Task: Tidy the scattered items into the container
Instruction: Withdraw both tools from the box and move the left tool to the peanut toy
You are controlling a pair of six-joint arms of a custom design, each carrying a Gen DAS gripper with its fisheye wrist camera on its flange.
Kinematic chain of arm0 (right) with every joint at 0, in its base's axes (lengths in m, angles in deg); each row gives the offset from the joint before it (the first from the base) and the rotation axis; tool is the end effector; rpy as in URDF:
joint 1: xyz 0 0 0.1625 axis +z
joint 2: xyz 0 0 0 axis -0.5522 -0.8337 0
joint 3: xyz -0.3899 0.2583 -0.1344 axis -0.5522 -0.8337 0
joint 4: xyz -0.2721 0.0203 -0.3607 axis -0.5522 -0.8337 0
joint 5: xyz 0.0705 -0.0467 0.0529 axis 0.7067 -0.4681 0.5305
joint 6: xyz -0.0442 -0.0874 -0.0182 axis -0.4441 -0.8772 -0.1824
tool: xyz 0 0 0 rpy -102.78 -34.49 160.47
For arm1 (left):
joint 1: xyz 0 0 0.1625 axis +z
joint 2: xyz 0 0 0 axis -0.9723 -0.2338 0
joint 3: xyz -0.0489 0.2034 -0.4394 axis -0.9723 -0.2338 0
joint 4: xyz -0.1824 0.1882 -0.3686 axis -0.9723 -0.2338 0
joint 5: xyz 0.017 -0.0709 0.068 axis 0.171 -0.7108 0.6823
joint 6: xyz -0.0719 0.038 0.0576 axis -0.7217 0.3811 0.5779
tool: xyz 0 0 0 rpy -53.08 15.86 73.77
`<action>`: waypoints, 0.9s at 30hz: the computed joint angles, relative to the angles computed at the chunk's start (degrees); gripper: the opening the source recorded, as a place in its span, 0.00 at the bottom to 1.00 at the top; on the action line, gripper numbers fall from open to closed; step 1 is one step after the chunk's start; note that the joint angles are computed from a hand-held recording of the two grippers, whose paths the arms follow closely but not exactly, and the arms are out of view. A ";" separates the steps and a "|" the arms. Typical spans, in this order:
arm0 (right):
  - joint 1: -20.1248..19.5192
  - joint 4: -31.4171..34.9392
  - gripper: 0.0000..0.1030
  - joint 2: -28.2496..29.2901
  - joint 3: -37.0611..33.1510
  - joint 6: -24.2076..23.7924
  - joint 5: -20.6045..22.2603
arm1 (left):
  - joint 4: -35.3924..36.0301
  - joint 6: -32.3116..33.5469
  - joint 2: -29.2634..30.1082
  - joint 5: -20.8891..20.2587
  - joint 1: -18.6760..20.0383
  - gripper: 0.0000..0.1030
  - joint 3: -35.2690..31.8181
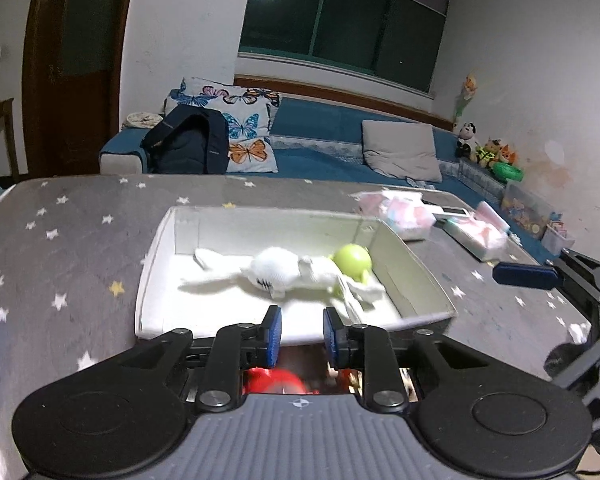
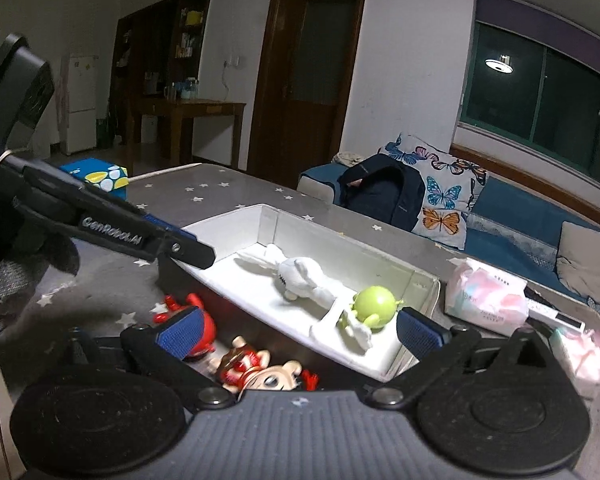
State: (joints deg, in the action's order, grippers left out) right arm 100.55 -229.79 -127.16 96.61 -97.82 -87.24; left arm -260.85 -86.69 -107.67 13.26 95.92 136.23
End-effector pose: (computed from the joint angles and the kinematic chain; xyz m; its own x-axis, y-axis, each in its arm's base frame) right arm 0.0098 -0.3855 0.4373 -0.4908 -0.5446 0.6801 -0.8704 0.3422 -0.3541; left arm -0.3877 -0.3605 0.0178 -0.7902 0.2749 -0.5477 0.5907 0.5799 -0.5611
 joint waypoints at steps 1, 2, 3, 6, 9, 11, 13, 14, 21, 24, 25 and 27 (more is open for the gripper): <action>-0.70 0.03 1.00 -0.57 0.50 -0.23 0.62 | 0.55 -1.17 -0.22 -0.09 -0.55 0.24 0.66; -1.38 0.24 1.00 -1.11 0.93 -0.54 1.18 | 0.72 -2.17 -0.33 -0.18 -1.11 0.24 1.34; -1.98 0.34 1.00 -1.55 1.34 -0.85 1.66 | 0.67 -3.04 -0.50 -0.36 -1.58 0.24 2.05; -4.33 1.20 1.00 -3.15 2.87 -2.22 3.86 | 1.49 -6.29 -1.18 -1.05 -2.99 0.24 4.07; -5.90 4.44 1.00 -4.55 3.54 -3.22 4.44 | 2.87 -9.09 -1.93 -2.19 -4.27 0.24 5.83; -6.95 6.97 1.00 -5.74 4.00 -4.28 4.83 | 3.57 -10.90 -2.47 -3.01 -5.15 0.24 7.14; -7.72 9.32 1.00 -6.79 4.38 -5.47 4.88 | 3.80 -12.44 -2.85 -3.92 -5.83 0.24 8.18; -8.17 10.37 1.00 -7.34 4.63 -5.95 5.03 | 3.62 -13.16 -3.01 -4.29 -6.17 0.24 8.74; -9.17 17.79 1.00 -9.61 5.40 -8.98 3.25 | 2.21 -17.38 -3.26 -7.16 -7.55 0.24 11.52; -9.49 18.84 1.00 -10.09 6.29 -9.88 2.21 | 2.82 -18.63 -3.56 -8.35 -8.08 0.24 12.29; -9.73 19.03 1.00 -10.26 6.59 -10.25 2.04 | 2.48 -19.11 -3.57 -8.59 -8.35 0.24 12.71; -10.02 18.98 1.00 -10.34 7.12 -10.26 1.46 | 1.23 -20.06 -3.56 -8.96 -8.78 0.24 13.52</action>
State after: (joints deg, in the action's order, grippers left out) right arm 90.53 -210.81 -137.50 103.73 -108.07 -85.78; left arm -259.62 -106.75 -111.23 4.30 87.14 149.76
